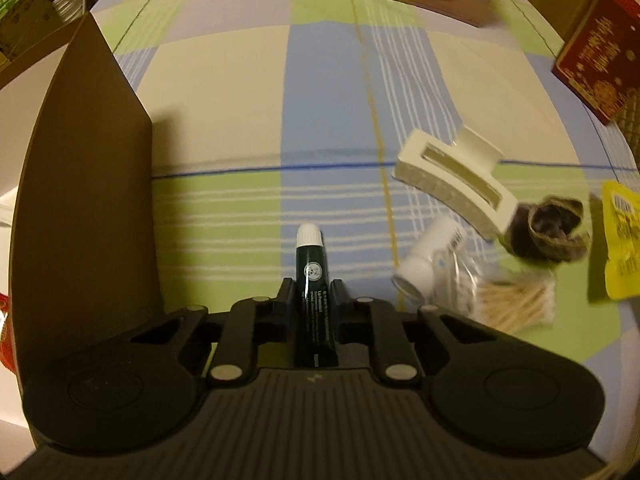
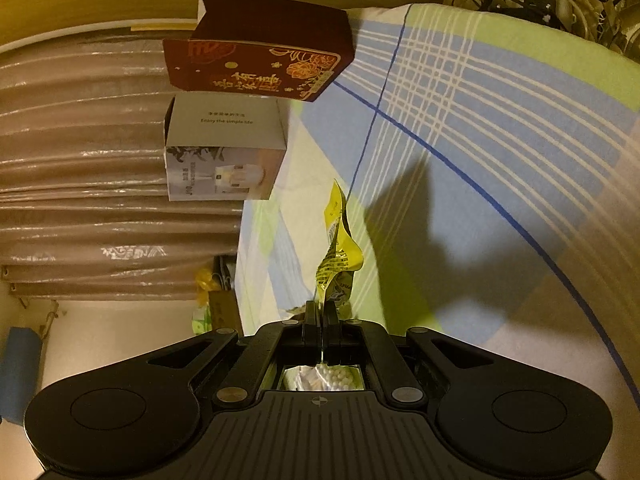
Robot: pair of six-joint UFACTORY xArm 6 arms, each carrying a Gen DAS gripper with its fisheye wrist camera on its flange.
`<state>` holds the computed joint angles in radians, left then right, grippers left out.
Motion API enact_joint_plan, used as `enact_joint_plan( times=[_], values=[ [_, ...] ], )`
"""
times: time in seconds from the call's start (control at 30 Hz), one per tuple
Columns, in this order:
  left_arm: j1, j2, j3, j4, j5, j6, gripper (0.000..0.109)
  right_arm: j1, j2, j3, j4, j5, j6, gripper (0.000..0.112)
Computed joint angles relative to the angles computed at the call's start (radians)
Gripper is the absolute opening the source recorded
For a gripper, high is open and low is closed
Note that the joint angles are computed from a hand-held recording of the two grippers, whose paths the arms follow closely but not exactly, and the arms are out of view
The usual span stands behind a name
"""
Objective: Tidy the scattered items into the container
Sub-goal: 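Carry the yellow packet and green tube into the box and open both tools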
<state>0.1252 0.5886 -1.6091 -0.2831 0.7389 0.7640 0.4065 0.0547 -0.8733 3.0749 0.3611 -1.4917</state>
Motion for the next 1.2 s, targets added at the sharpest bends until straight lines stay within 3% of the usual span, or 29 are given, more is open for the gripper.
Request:
enact_joint_plan(
  times=[0.27, 0.63, 0.87, 1.2],
  values=[
    [0.025, -0.102, 0.125, -0.048, 0.027, 0.102, 0.014, 0.018, -0.029, 0.005, 0.025, -0.008, -0.037, 0.003],
    [0.102, -0.231, 0.165, -0.255, 0.117, 0.279, 0.014, 0.064, -0.038, -0.053, -0.015, -0.032, -0.049, 0.003],
    [0.179, -0.269, 0.126, -0.375, 0.177, 0.336, 0.014, 0.111, 0.028, -0.169, -0.124, -0.024, 0.021, 0.003],
    [0.301, -0.208, -0.034, -0.437, 0.176, 0.311, 0.014, 0.178, 0.235, -0.46, -0.401, 0.008, 0.235, 0.003]
  ],
)
